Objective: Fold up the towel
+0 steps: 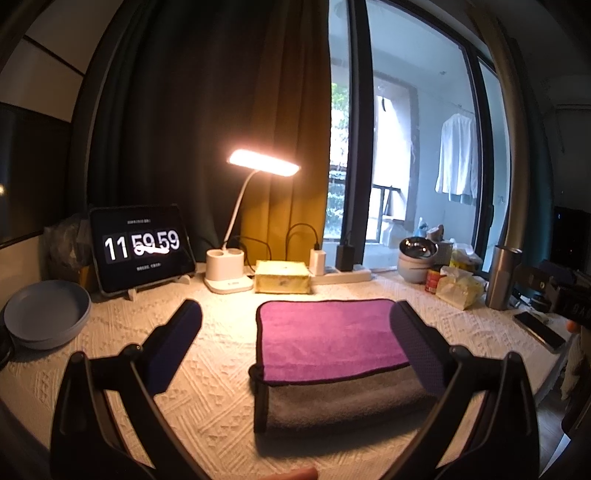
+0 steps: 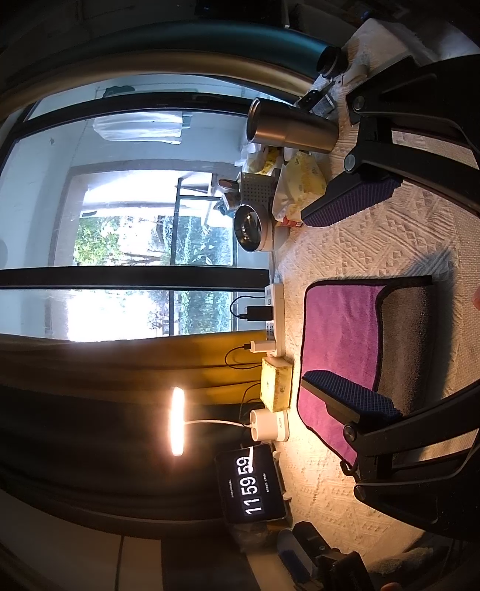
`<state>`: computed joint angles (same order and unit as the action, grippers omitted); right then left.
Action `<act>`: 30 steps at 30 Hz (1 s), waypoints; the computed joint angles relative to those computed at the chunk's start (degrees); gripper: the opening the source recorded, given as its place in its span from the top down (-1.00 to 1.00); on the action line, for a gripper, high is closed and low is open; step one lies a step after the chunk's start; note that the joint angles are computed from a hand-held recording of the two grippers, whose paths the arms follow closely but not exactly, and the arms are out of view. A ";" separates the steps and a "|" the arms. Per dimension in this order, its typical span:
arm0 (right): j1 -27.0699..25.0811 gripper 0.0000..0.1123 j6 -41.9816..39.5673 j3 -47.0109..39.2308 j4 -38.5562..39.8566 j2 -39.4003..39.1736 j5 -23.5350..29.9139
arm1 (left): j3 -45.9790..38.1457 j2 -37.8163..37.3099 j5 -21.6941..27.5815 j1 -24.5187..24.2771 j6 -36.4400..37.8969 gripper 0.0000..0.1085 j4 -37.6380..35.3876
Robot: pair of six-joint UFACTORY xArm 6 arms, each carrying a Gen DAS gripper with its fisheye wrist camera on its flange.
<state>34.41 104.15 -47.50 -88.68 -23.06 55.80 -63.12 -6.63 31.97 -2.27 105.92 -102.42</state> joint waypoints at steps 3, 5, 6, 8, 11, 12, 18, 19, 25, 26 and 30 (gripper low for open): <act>-0.79 -0.47 -0.34 -0.37 0.66 0.47 -0.93 | -0.68 0.78 -0.89 -0.37 -2.44 -0.89 2.53; -1.61 -0.47 -0.67 -0.67 1.36 0.87 -2.06 | -1.09 1.50 -1.68 -0.69 -4.71 -0.89 4.97; -2.04 -0.47 -0.79 -0.69 1.77 1.04 -2.62 | -1.44 1.92 -2.09 -0.86 -5.79 -0.89 6.18; -3.21 -0.47 -0.84 -0.49 2.82 1.29 -4.20 | -2.00 2.78 -3.48 -1.52 -8.22 -0.89 9.16; -5.48 -0.47 -0.96 -0.13 4.70 1.77 -7.11 | -3.17 4.70 -7.32 -3.26 -12.94 -0.89 15.35; -6.53 -0.47 -1.28 0.04 5.65 2.01 -8.44 | -3.43 5.38 -8.01 -3.67 -14.73 -0.89 17.61; -12.71 -0.47 -5.90 0.48 12.49 4.67 -18.46 | -5.18 9.11 -7.95 -3.88 -25.07 -0.87 29.05; -13.41 -0.47 -6.95 0.30 13.73 5.38 -19.59 | -5.63 9.72 -7.13 -3.65 -26.52 -0.87 30.58; -18.26 -0.45 -16.96 -2.03 21.66 10.60 -27.77 | -9.03 13.74 -4.47 -3.30 -34.62 -0.87 40.29; -18.85 -0.45 -18.35 -2.33 22.96 11.28 -28.69 | -9.91 14.67 -4.10 -3.23 -36.62 -0.87 42.43; -20.72 -0.35 -24.33 -3.81 29.03 13.91 -31.16 | -13.10 17.39 -0.37 -2.35 -41.93 -0.85 47.49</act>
